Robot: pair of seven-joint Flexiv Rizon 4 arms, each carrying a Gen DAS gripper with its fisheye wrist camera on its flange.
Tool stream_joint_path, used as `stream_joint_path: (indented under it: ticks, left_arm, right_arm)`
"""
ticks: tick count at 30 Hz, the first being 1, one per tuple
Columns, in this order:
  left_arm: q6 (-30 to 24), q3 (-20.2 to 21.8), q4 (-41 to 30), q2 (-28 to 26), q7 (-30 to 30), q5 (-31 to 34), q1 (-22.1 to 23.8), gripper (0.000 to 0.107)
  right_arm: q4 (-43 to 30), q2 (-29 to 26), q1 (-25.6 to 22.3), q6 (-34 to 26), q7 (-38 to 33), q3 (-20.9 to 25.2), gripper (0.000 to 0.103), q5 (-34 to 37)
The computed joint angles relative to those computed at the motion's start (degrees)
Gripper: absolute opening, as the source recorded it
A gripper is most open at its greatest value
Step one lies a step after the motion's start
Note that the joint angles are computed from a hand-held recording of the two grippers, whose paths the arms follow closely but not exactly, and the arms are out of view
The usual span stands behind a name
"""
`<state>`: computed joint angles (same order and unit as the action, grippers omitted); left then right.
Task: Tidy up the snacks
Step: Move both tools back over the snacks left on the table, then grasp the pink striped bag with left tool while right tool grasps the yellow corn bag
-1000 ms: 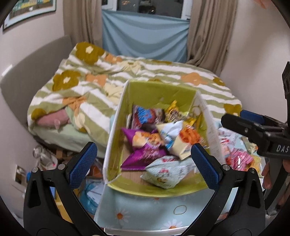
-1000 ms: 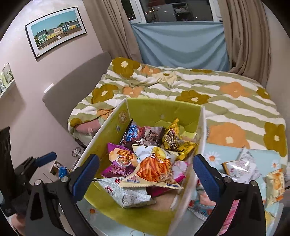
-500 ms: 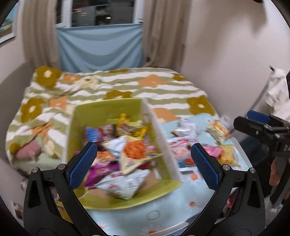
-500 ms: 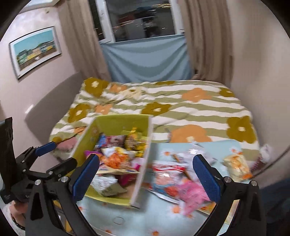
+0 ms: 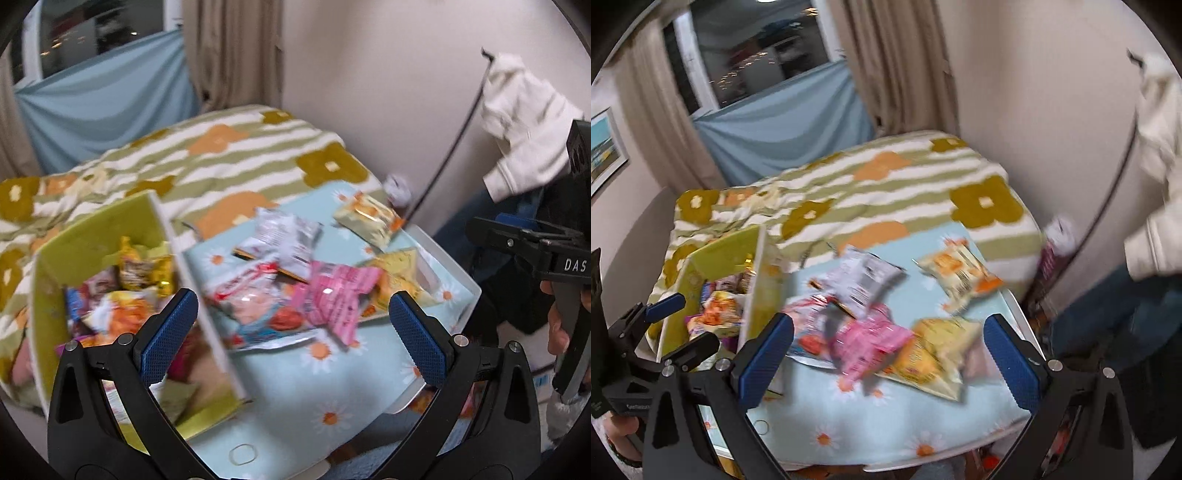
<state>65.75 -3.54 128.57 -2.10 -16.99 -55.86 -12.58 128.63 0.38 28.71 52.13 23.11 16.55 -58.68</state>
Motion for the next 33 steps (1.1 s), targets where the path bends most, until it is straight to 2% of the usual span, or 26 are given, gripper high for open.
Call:
stream_joint_path:
  ticks: [3, 8, 15, 17, 21, 28, 29, 30, 31, 32, 33]
  left_arm:
    - [1.0, -1.0, -0.8, -2.8, -3.3, 5.5, -0.6, 0.103]
    - [2.6, -2.1, -3.1, -7.9, -12.5, 18.0, -0.8, 0.103]
    - [3.3, -2.9, -7.6, -15.1, -21.7, 32.2, -0.7, 0.103]
    - [3.2, -3.1, -8.8, -16.7, -23.4, 34.7, -0.5, 0.103]
    - [1.4, -3.2, -11.8, -19.8, -26.7, 38.8, -0.4, 0.095]
    - [2.7, -4.4, -13.2, -22.4, -28.2, 42.0, 0.0, 0.095]
    - [3.1, -4.7, -13.1, -22.6, -28.0, 42.1, 0.1, 0.093]
    - [3.4, -4.6, -13.3, -23.0, -28.2, 42.6, -0.1, 0.086]
    - [3.4, -4.6, -13.5, -23.3, -28.5, 43.0, -0.3, 0.073]
    - [3.0, -4.6, -13.7, -23.5, -28.7, 43.1, -0.3, 0.067]
    - [3.0, -5.0, -13.6, -23.6, -28.7, 42.7, 0.0, 0.067]
  right_arm:
    - [3.2, 1.2, -1.3, 2.5, 1.2, -0.4, 0.103, 1.4]
    - [6.4, 0.6, -3.1, 6.1, 2.6, -1.0, 0.103, 2.2]
    - [9.3, -2.9, -5.6, 14.4, 7.2, -3.8, 0.103, -1.5]
    - [9.3, -4.2, -5.9, 15.8, 7.4, -4.6, 0.103, -2.5]
    - [8.9, -6.4, -6.2, 17.9, 7.4, -6.0, 0.103, -5.2]
    - [7.3, -9.8, -6.4, 20.7, 6.5, -8.0, 0.102, -7.9]
    - [7.0, -10.2, -6.3, 21.0, 6.4, -8.2, 0.102, -8.1]
    - [6.8, -10.6, -6.2, 21.4, 6.3, -8.5, 0.102, -8.4]
    - [6.6, -11.1, -6.1, 21.6, 6.1, -8.6, 0.102, -8.5]
    - [6.3, -11.5, -5.9, 21.6, 5.5, -8.7, 0.102, -8.4]
    - [6.1, -11.8, -5.7, 21.6, 5.1, -8.8, 0.101, -8.2]
